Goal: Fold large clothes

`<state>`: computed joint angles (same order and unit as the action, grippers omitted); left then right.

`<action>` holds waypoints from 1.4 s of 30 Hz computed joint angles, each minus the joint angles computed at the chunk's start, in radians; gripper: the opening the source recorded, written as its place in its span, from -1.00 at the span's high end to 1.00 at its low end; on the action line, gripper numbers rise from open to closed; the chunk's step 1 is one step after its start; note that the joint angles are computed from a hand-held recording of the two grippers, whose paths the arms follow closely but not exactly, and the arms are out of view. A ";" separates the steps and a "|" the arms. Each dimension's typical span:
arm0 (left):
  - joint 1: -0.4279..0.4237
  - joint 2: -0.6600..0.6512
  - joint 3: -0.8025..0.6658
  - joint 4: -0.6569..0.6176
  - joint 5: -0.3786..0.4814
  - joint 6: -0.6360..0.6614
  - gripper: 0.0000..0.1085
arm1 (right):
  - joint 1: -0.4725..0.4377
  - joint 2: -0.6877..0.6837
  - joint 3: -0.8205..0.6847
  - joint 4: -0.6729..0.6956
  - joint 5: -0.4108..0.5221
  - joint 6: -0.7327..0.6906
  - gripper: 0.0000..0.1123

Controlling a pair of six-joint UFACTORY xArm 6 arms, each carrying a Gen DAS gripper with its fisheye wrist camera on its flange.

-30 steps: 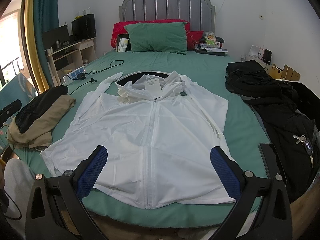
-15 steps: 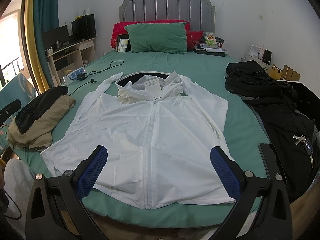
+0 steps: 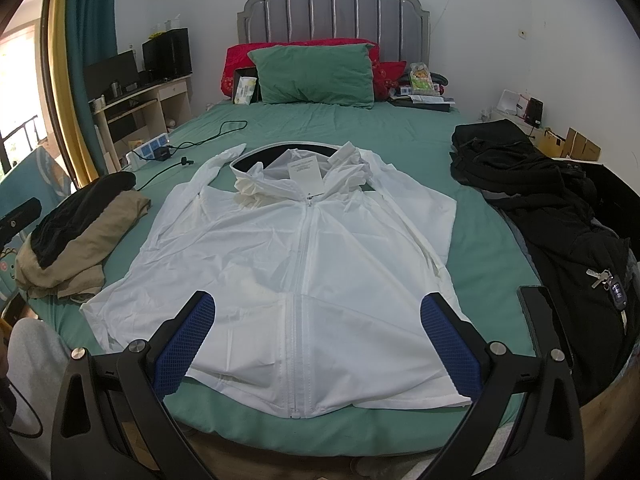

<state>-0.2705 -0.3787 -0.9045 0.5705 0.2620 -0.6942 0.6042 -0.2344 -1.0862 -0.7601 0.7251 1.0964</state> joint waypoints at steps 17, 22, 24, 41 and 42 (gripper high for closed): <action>0.001 0.245 -0.181 -0.494 0.014 0.494 -0.49 | -0.121 0.085 -0.025 0.062 -0.061 -0.088 -0.81; 0.003 0.399 -0.308 -0.739 0.068 0.685 -0.49 | -0.200 0.164 -0.084 0.114 -0.079 -0.165 -0.81; 0.005 0.467 -0.373 -0.823 0.106 0.758 -0.52 | -0.233 0.202 -0.113 0.141 -0.099 -0.219 -0.81; 0.048 1.011 -1.007 -0.785 0.281 0.750 -0.57 | -0.436 0.848 -0.844 0.572 0.003 -0.837 -0.21; 0.051 1.031 -1.034 -0.795 0.291 0.757 -0.56 | -0.444 0.912 -0.932 0.603 0.033 -0.874 -0.20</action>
